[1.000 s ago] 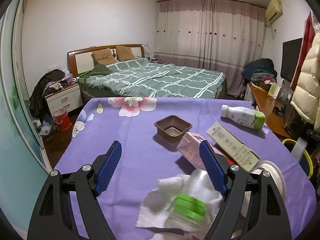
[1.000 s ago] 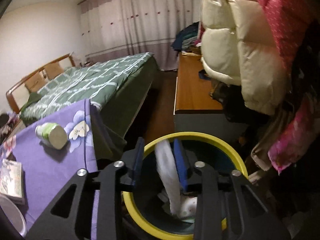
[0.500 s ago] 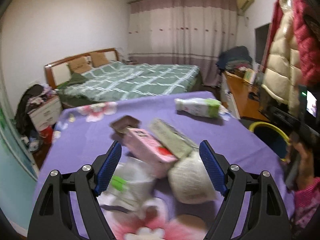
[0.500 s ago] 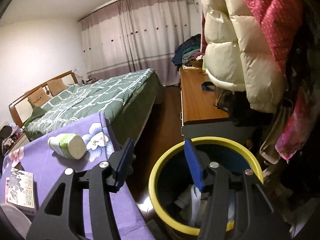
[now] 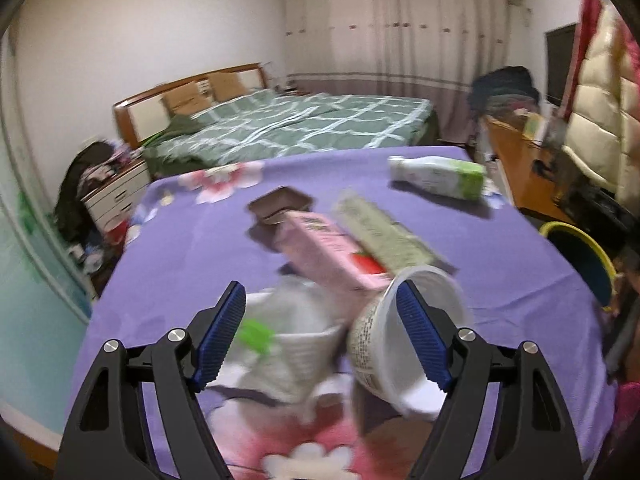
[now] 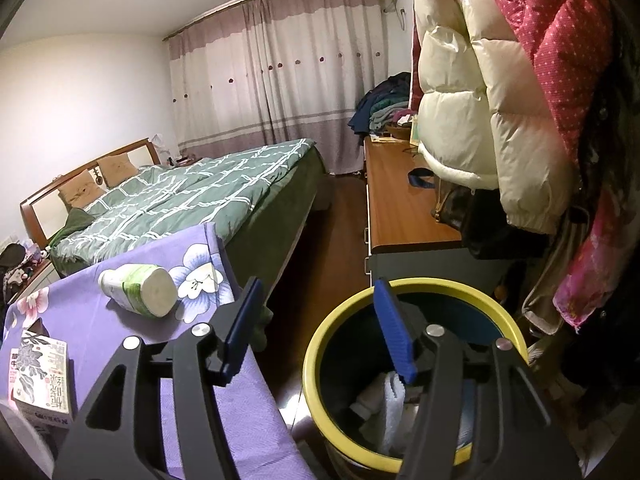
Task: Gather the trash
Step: 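Grasp the white plastic bowl on the table with the left gripper, then carry the white bowl over the bin and release it with the left gripper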
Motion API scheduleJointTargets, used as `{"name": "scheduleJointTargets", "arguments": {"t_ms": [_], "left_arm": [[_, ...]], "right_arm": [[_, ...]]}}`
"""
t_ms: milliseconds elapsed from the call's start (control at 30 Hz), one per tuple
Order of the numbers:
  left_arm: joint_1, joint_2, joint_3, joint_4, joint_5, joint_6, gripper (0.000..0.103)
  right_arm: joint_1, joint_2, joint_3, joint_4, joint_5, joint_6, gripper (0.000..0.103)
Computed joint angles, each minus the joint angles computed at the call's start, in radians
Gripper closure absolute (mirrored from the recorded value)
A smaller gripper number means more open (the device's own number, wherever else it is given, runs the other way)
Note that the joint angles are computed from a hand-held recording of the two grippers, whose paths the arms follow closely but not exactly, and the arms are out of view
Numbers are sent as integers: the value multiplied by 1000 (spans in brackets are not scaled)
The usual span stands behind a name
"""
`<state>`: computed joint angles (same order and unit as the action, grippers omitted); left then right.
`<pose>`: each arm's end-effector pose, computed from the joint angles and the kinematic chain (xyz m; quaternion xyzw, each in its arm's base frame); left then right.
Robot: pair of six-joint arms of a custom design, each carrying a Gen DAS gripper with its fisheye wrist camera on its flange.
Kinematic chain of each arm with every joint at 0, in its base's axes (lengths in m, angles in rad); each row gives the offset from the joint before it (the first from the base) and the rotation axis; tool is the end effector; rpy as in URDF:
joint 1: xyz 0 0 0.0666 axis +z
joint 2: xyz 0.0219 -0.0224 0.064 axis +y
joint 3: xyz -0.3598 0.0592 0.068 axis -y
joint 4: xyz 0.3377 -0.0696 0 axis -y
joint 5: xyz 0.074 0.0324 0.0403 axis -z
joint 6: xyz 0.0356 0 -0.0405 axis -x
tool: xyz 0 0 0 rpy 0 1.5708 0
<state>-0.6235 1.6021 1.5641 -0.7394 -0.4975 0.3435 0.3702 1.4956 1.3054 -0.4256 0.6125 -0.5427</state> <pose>0.4266 -0.2863 0.4013 0.0306 0.8985 0.0270 0.4371 0.4535 0.1536 0.3709 0.2110 0.8317 -0.0472 0.5113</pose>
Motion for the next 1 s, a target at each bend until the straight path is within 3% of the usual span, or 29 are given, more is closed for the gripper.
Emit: {"name": "scheduleJointTargets", "arguments": {"t_ms": [200,400,500,667,833,1000], "left_arm": [[34,-50,-65,23,3,29,26],[-5,-132,-156,94,105,9,23],[-43,-134,-165,87,116,-1,21],[-85,-78,-140,42,152,-2,21],[-67,10,-67,-18,167,60,26],[-54,53,-33,-12,158,69,28]], "right_arm": [[2,5,6,-2,3,9,47],[4,9,9,-1,5,14,47],[4,9,7,2,2,13,47],[7,10,7,7,-1,10,47],[6,5,2,12,-8,7,47],[3,4,-1,14,-20,0,47]]}}
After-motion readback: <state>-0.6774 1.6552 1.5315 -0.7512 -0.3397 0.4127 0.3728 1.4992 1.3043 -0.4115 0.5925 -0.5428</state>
